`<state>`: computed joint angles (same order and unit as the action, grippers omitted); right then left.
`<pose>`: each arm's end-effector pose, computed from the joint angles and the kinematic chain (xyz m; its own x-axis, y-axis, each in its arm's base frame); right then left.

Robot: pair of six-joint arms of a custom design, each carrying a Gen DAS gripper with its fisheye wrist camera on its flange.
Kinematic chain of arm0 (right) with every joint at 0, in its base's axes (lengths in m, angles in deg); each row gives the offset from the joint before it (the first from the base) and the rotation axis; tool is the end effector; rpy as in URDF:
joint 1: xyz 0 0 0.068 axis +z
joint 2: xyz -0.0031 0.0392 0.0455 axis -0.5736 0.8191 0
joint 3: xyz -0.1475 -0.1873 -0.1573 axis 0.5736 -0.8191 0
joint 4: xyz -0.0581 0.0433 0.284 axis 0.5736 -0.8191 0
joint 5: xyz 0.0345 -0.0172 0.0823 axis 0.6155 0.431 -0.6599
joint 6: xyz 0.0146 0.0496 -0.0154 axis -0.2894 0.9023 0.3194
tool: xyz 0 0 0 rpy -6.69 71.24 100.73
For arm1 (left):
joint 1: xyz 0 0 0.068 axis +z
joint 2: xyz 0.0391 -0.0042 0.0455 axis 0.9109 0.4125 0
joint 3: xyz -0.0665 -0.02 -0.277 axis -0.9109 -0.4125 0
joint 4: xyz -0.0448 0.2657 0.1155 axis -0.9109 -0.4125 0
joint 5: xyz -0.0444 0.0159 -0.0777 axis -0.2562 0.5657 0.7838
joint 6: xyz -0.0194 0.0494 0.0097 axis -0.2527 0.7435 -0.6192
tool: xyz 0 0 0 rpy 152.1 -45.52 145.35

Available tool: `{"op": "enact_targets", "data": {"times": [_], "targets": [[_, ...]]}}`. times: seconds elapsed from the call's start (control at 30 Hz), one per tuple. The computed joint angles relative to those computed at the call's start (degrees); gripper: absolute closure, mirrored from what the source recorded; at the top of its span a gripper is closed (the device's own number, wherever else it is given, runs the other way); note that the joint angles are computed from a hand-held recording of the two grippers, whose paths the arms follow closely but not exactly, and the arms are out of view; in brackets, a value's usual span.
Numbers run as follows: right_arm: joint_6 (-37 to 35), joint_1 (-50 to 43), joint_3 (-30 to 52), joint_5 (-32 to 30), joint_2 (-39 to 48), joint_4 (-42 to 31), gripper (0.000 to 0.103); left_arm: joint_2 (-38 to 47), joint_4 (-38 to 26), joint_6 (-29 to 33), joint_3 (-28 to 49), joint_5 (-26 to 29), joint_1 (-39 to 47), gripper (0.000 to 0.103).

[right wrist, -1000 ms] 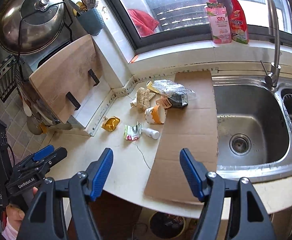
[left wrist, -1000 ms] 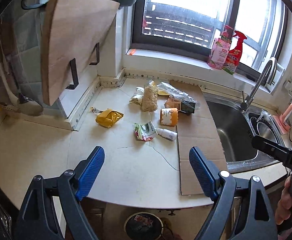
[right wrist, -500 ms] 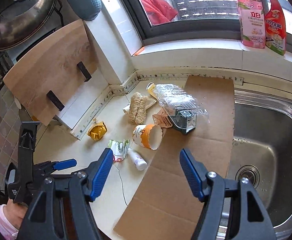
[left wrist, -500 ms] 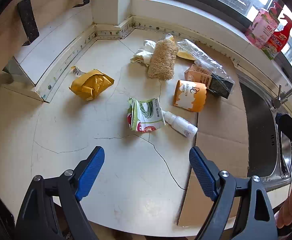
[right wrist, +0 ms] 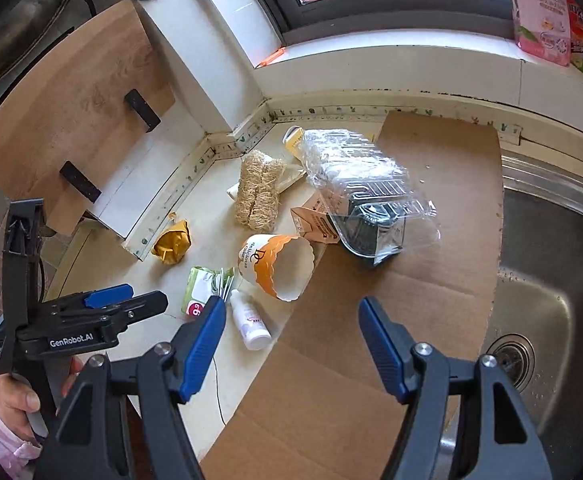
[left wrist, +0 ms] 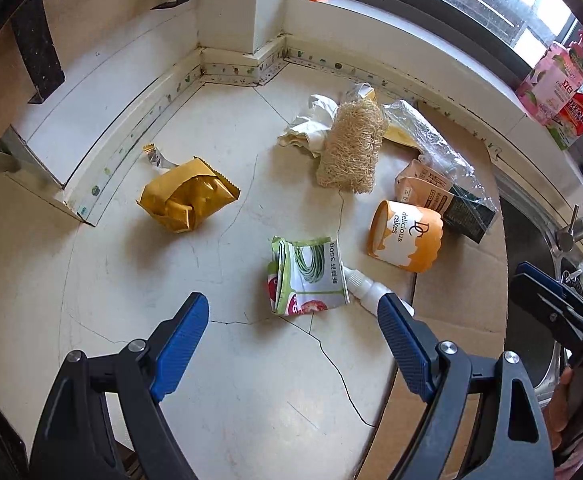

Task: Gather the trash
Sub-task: 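Raise both open tools back over the remaining counter trash, then grasp the green snack wrapper with the left tool while the right tool grasps the paper cup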

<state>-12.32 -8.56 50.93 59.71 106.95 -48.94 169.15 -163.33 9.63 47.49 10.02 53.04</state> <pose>0.1952 0.1007 0.4643 -0.8896 0.1351 -0.4362 -0.0306 0.9354 0.3522 0.2485 -0.0592 0.4480 -0.9286 0.0028 -0.3710 0.0701 0.9833 -0.1680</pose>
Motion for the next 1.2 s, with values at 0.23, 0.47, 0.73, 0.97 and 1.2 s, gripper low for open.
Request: {"op": "enact_targets", "data": {"times": [0.23, 0.47, 0.73, 0.97, 1.2], "targets": [[-4.23, -0.62, -2.88, -4.08, 3.06, 2.80, 0.034, 0.48, 0.77, 1.02, -0.73, 4.85, 3.52, 0.018], [-3.83, -2.53, -6.78, -7.55, 4.04, 6.71, 0.034, 0.77, 2.66, 2.09, -3.83, 5.19, 3.58, 0.019], [-3.60, -2.93, -9.15, -10.73, 3.82, 13.19, 0.039, 2.67, 5.10, 1.92, -6.21, 7.25, 5.11, 0.033], [-3.93, -1.32, -10.38, -13.18, 6.56, 14.90, 0.087, 5.34, 6.90, 0.84, -8.07, 8.94, 5.20, 0.057], [-3.40, 0.54, -11.36, -11.86, 4.85, 17.71, 0.100, 4.19, 8.75, -0.98, -9.48, 10.24, 5.79, 0.094]]}}
